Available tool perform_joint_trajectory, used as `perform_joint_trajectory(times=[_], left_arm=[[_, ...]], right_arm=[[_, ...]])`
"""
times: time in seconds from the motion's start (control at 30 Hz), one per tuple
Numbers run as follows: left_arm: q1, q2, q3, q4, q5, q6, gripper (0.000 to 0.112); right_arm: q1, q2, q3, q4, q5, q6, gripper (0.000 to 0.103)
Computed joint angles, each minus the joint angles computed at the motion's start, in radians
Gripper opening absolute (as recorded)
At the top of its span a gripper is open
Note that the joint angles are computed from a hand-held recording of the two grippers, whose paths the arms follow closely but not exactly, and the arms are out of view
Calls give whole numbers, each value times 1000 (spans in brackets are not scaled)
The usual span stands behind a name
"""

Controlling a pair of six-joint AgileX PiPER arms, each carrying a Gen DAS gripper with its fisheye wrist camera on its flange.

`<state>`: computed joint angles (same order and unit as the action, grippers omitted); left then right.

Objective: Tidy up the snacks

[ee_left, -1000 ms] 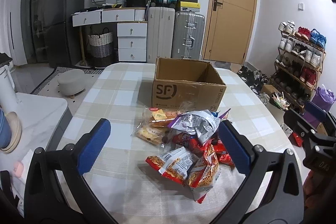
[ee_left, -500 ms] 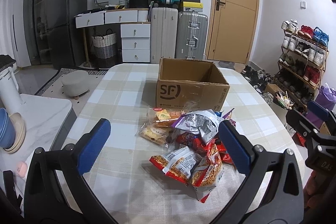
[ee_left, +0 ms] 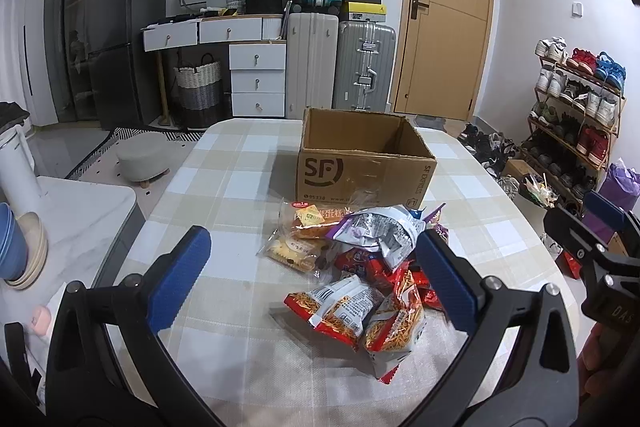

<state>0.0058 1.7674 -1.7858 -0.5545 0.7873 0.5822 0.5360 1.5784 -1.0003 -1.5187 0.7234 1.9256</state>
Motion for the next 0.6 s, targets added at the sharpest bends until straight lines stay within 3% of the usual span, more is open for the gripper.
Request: perform_joint_trajectory(times=[0.6], left_arm=[[1,6,4,11,6,-8,102]], right_arm=[[4,17,-2,-3,-7,26,103]])
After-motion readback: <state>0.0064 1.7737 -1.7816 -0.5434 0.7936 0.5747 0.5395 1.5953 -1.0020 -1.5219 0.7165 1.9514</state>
